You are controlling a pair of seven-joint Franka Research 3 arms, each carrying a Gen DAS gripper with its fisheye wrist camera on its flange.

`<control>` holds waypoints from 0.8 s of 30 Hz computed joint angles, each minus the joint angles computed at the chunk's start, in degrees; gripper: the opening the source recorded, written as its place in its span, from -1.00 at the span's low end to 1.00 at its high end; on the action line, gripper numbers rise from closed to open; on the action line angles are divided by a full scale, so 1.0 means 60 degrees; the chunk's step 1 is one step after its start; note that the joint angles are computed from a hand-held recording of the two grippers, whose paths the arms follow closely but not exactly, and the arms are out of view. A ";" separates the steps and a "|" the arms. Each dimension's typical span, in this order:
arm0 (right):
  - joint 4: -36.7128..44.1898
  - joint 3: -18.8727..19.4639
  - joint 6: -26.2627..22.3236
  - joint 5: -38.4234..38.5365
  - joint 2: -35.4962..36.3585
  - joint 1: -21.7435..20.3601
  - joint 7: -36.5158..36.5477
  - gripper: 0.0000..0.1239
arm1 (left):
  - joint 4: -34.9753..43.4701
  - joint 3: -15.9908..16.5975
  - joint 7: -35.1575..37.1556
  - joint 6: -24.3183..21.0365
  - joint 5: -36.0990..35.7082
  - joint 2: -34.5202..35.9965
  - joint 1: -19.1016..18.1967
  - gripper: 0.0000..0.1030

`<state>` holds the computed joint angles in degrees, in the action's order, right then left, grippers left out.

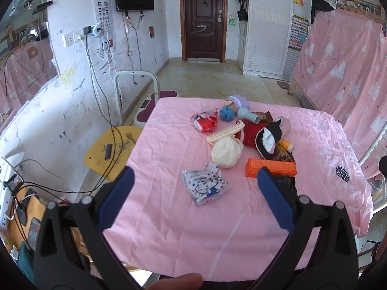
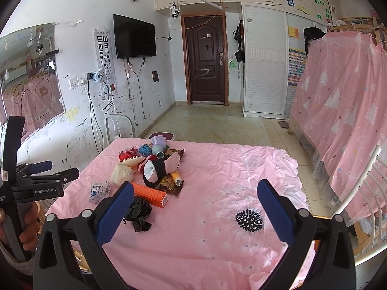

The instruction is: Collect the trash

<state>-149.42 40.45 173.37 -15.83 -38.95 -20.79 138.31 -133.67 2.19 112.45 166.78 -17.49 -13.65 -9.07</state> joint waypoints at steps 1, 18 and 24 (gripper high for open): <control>-0.0008 -0.0007 0.0005 -0.0005 0.0002 0.0003 -0.0002 0.48 | 0.0006 -0.0013 -0.0020 0.0005 0.0010 0.0008 0.0007 0.88; 0.0009 0.0017 0.0091 0.0014 0.0078 -0.0011 -0.0045 0.48 | 0.0024 -0.0063 -0.0063 -0.0012 0.0021 0.0054 0.0053 0.88; 0.0024 0.0042 0.0073 0.0024 0.0090 -0.0028 -0.0051 0.48 | 0.0033 -0.0091 -0.0112 -0.0032 0.0053 0.0045 0.0077 0.88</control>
<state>-149.27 40.70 173.80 -15.69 -38.41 -20.96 138.00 -133.47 1.64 111.78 166.58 -17.18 -13.38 -8.61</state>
